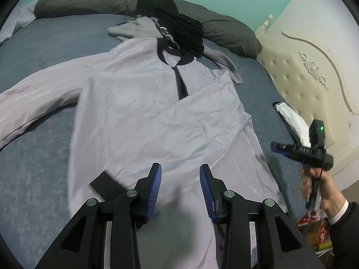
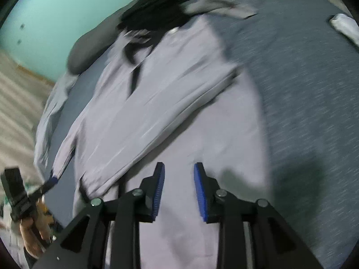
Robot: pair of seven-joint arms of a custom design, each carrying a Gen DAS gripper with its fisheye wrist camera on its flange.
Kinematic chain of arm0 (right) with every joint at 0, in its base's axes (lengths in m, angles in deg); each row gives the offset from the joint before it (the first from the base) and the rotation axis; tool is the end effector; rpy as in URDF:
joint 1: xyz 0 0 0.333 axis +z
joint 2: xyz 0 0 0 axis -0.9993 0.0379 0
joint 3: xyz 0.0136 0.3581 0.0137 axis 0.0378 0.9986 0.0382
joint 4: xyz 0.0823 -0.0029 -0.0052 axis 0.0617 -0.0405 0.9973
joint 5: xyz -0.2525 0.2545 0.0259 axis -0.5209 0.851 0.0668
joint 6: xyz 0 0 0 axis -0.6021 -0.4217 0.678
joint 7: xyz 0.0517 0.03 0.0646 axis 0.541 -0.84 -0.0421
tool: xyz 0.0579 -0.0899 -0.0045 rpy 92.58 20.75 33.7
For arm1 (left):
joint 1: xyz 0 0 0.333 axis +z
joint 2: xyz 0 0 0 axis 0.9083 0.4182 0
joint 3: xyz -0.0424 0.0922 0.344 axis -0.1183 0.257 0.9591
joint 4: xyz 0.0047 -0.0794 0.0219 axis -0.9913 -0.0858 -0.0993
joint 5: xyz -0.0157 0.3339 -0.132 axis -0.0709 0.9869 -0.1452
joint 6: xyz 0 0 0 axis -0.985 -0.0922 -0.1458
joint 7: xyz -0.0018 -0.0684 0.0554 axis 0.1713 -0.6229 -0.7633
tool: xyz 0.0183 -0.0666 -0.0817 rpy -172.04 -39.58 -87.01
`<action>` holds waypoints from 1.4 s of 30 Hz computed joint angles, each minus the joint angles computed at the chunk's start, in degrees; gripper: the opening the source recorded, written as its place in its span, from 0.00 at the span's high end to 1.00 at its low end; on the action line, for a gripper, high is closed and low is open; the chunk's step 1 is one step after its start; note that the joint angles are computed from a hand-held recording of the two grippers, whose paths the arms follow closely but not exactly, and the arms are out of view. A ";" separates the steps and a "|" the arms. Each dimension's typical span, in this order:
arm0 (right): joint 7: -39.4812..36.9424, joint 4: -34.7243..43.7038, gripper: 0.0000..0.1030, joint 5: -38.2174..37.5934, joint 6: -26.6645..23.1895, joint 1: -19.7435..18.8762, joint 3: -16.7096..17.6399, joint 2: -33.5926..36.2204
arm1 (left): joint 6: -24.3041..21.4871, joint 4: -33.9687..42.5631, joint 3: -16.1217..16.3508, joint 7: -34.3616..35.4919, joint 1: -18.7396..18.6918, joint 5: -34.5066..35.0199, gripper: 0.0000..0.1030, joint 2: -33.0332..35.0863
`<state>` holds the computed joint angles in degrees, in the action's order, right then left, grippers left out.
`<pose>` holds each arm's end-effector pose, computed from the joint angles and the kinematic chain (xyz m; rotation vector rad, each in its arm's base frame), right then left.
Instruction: Fold clothes
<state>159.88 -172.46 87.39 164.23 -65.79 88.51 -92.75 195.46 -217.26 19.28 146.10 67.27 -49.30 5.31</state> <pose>0.4560 0.1643 0.4616 -1.5732 1.9595 -0.0032 0.4621 -0.0022 0.4977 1.7451 -2.3554 1.0977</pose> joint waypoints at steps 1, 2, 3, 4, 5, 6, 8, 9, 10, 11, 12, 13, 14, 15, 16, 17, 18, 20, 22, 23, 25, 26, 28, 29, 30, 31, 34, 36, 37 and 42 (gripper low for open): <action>0.94 0.07 0.69 -1.50 0.39 -0.89 -0.40 0.20 | 0.97 0.27 -0.50 0.06 -0.43 -0.48 0.62 0.86; 2.09 0.52 0.67 -3.06 0.78 -1.58 -0.52 0.86 | 1.93 0.57 -0.99 0.13 -0.86 -0.95 0.62 1.74; 3.43 1.08 0.67 -4.73 1.12 -2.24 -0.53 1.64 | 2.88 0.90 -1.47 0.19 -1.29 -1.41 0.62 2.63; 3.39 1.80 0.66 -5.23 0.95 -2.97 -0.91 2.26 | 3.80 1.29 -1.90 0.26 -1.68 -1.88 0.62 3.57; 2.94 2.61 0.66 -5.36 0.62 -3.81 -1.31 2.86 | 4.67 1.76 -2.23 0.34 -1.98 -2.40 0.62 4.59; 2.94 3.50 0.66 -5.89 0.50 -4.56 -1.34 3.68 | 5.53 2.26 -2.58 0.43 -2.25 -2.90 0.62 5.61; 3.33 5.36 0.66 -7.32 0.40 -6.10 -1.06 5.43 | 7.37 3.39 -3.19 0.76 -2.61 -4.26 0.62 7.86; 2.49 6.72 0.66 -7.20 0.09 -7.03 -0.94 6.58 | 8.12 3.77 -3.41 0.88 -2.62 -4.67 0.62 8.66; 2.58 8.16 0.66 -7.84 -0.04 -7.84 -0.61 7.90 | 8.96 4.15 -3.62 1.06 -2.59 -5.02 0.62 9.55; 2.34 9.62 0.66 -8.42 -0.32 -8.84 -0.31 9.06 | 9.80 4.50 -3.86 1.15 -2.54 -5.14 0.62 10.35; 1.92 11.12 0.65 -8.92 -0.65 -9.92 0.02 10.18 | 10.65 4.86 -4.10 1.24 -2.48 -5.25 0.62 11.16; 2.54 13.18 0.64 -10.26 -1.12 -10.65 0.34 11.81 | 11.33 5.22 -4.31 1.34 -2.39 -5.35 0.62 11.89; 3.95 15.43 0.58 -12.57 -1.63 -11.12 0.36 13.52 | 11.65 5.56 -4.45 1.50 -2.21 -5.44 0.62 12.43; 4.74 17.69 0.56 -14.12 -1.94 -11.65 0.61 15.20 | 11.95 5.86 -4.59 1.69 -2.03 -5.60 0.62 12.91; 5.35 19.98 0.55 -15.42 -2.22 -12.19 0.95 16.88 | 12.19 6.06 -4.72 1.94 -1.84 -5.87 0.62 13.25; 6.21 22.27 0.55 -16.95 -2.59 -12.63 1.12 18.46 | 12.43 6.26 -4.85 2.24 -1.65 -6.19 0.62 13.62; 7.14 24.61 0.54 -18.54 -3.03 -13.00 1.24 20.02 | 12.67 6.46 -4.96 2.51 -1.48 -6.49 0.62 13.98; 10.00 29.75 0.54 -22.45 -4.61 -13.09 0.96 23.21 | 13.11 6.82 -5.19 2.99 -1.15 -6.97 0.62 14.64; 12.58 35.55 0.54 -26.11 -7.01 -13.16 0.80 26.66 | 13.56 6.67 -5.40 3.64 -0.88 -7.32 0.62 14.95; 13.83 38.55 0.53 -27.94 -8.37 -13.12 0.71 28.38 | 13.80 6.53 -5.47 4.06 -0.75 -7.58 0.62 15.05; 16.48 44.66 0.53 -31.70 -10.66 -12.77 0.14 32.02 | 14.27 6.26 -5.59 4.91 -0.53 -8.14 0.62 15.26; 17.96 48.05 0.53 -33.62 -12.02 -12.39 -0.39 33.96 | 14.40 6.16 -5.64 5.20 -0.44 -8.27 0.62 15.39; 19.76 53.81 0.53 -36.37 -14.82 -12.13 -0.61 37.23 | 14.27 6.09 -5.72 5.32 -0.31 -8.03 0.62 15.80; 20.42 56.86 0.53 -37.66 -16.47 -11.94 -0.77 38.93 | 14.34 6.06 -5.78 5.37 -0.27 -7.86 0.62 16.04; 20.87 59.77 0.53 -39.07 -18.22 -11.60 -1.03 40.55 | 14.70 5.99 -5.88 5.39 -0.31 -7.62 0.62 16.34; 21.17 62.75 0.53 -40.44 -20.07 -11.23 -1.31 42.20 | 15.07 5.92 -5.99 5.41 -0.34 -7.38 0.62 16.66; 21.68 70.67 0.53 -44.41 -24.41 -9.97 -2.36 46.79 | 15.22 6.06 -6.20 5.32 -0.14 -6.49 0.62 17.74; 21.20 76.54 0.53 -45.34 -28.87 -9.72 -2.39 50.14 | 14.92 6.22 -6.36 5.60 0.19 -6.65 0.62 18.17; 21.32 79.31 0.53 -45.89 -31.12 -9.40 -2.74 51.72 | 14.87 6.22 -6.45 5.81 0.30 -6.69 0.62 18.23; 20.99 87.35 0.77 -46.77 -36.37 -9.03 -3.23 56.68 | 14.61 6.50 -6.68 6.34 0.69 -6.82 0.62 18.78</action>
